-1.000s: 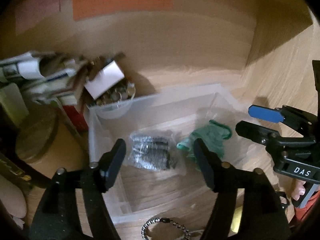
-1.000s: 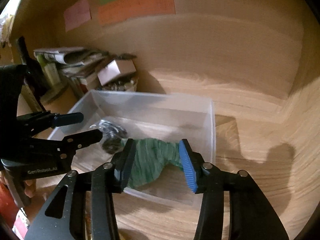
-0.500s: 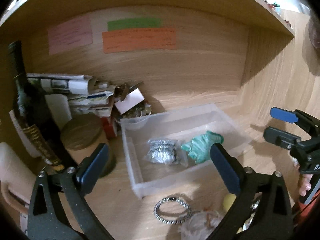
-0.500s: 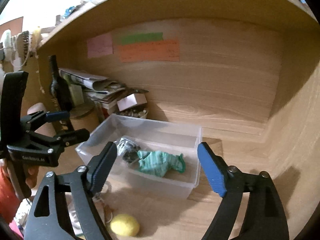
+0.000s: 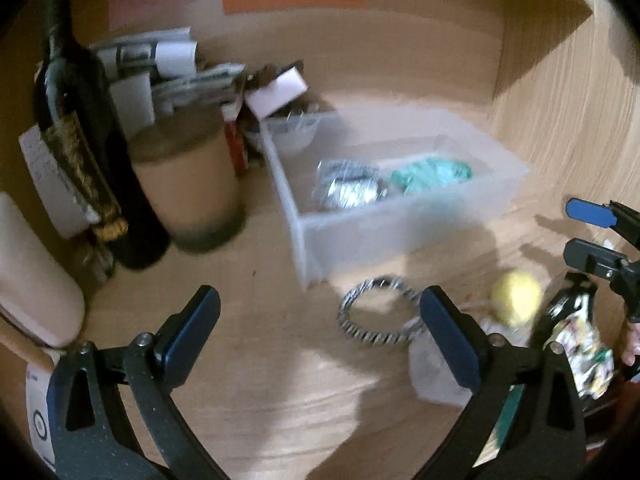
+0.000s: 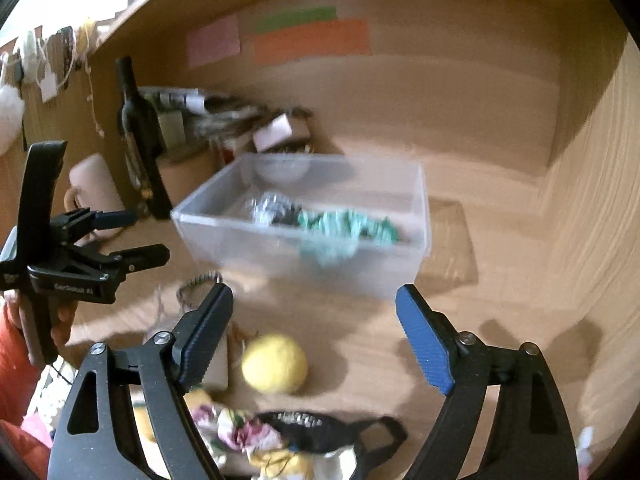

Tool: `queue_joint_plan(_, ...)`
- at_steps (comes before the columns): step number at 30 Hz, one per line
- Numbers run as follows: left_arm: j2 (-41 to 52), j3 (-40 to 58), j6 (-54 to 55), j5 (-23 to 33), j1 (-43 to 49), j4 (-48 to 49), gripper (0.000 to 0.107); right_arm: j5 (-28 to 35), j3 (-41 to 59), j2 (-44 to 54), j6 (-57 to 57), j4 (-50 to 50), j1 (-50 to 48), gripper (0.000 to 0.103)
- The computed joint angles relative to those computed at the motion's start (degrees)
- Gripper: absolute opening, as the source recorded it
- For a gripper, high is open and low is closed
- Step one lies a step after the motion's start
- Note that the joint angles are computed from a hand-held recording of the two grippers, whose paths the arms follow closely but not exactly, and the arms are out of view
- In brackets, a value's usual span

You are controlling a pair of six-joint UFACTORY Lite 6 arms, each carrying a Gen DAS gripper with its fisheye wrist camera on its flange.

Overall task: Organize soft objects
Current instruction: 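Grasp the black-and-white beaded bracelet with the left gripper while the right grasps the yellow felt ball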

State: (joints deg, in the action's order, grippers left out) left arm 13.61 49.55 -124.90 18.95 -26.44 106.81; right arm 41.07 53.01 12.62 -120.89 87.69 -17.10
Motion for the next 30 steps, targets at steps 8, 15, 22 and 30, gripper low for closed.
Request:
queue_joint_plan(8, 5.23, 0.60, -5.96, -3.54, 0.66, 5.54, 0.072, -1.50, -0.11, 5.69, 2.57, -3.48, 1.11, 0.080)
queue_joint_plan(15, 9.76, 4.35, -4.98, -7.81, 1.87, 5.45, 0.043, -3.35, -0.38, 7.09, 3.73, -6.21, 3.47, 0.058)
queue_joint_plan(22, 11.17, 5.10, -9.16, -7.61, 3.21, 9.79, 0.012, -3.87, -0.75, 7.61, 2.95, -7.04, 4.01, 0.043)
queue_joint_plan(30, 8.32, 1.40, -20.92, -6.16, 4.18, 20.78, 0.005, -1.89, -0.53, 6.68, 2.04, -4.69, 2.09, 0.041)
